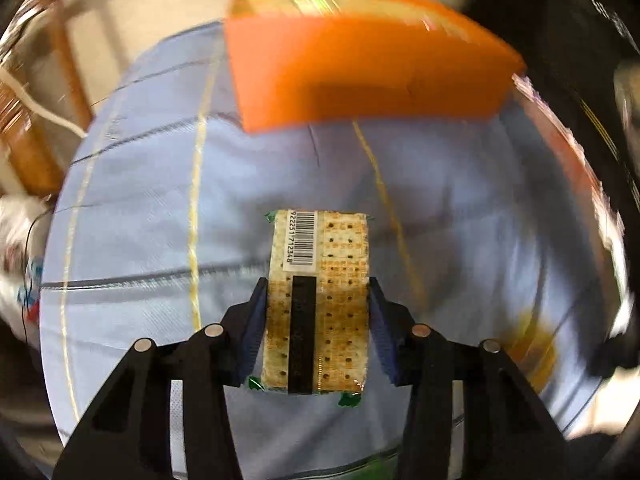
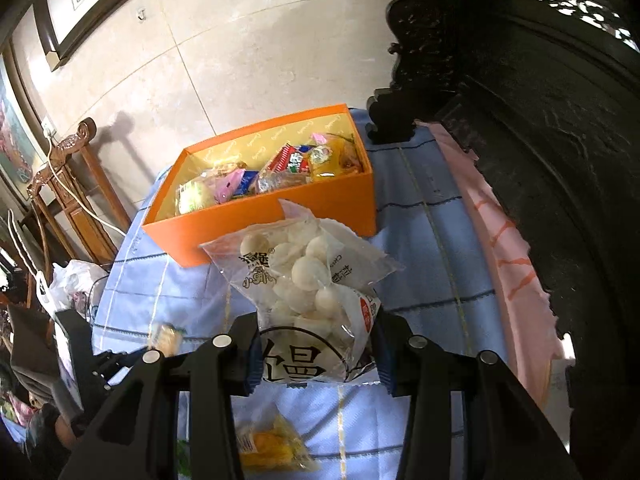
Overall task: Organize snacks
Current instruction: 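Grasp a white candy bag with right tool while left grasps a cracker pack, drop both in box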
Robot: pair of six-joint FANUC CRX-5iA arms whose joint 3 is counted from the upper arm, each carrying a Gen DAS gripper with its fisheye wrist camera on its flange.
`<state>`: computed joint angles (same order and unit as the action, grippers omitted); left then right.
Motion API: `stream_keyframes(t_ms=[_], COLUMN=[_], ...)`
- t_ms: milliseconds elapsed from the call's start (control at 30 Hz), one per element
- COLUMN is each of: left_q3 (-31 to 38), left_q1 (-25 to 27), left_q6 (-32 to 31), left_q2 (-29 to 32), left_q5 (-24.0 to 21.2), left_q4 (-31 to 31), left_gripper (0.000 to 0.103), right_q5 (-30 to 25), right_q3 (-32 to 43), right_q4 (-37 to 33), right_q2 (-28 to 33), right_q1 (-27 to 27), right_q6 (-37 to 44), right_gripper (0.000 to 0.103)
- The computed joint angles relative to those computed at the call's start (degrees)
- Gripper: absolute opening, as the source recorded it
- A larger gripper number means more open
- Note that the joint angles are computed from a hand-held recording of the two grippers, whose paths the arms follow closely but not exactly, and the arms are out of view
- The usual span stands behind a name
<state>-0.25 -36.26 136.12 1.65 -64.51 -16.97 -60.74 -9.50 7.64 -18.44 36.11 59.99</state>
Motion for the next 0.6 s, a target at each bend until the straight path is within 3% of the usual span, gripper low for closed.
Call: stream_keyframes(t_ms=[100,367,467,500,533,567,600], left_q3=[6.15,27.51,30.29,31.90,33.25,35.40,37.95], left_q1=[1.05,5.23,8.27,9.68,9.94,9.70,8.77], left_q6=[1.17,-5.95,-8.31,-10.76,-11.70,-12.03,-11.73], left_q2=[1.67,11.58,13.69,15.37,16.47,17.96,19.57], left_q5=[-2.10,-6.73,-4.12,-3.64,-4.00,-5.85,-8.90], left_q4=[-1.41,-8.34,-7.58,-5.95,-5.94,-7.37,-9.92], left_gripper=[0.046,0.046,0.047,0.047,0.062,0.099,0.097], right_q5=[1.87,6.84,5.90,5.01,4.26,3.45,3.95], right_q3=[3.21,18.53,25.38,28.52,30.58,31.71,31.11], right_q4=[-2.74,-8.48,-10.37,-12.22,-11.85,-8.48,-5.21], right_q2=[3.08,16.40,22.44,25.17,27.35,29.21,29.50], right_q1=[-1.46,-5.14,-5.94,-6.54,-6.42,-5.67,-4.85], right_q6=[2.94,12.87,16.64,19.14,19.68,18.02,15.81], right_gripper=[0.044,0.044,0.045,0.050,0.084,0.100,0.099])
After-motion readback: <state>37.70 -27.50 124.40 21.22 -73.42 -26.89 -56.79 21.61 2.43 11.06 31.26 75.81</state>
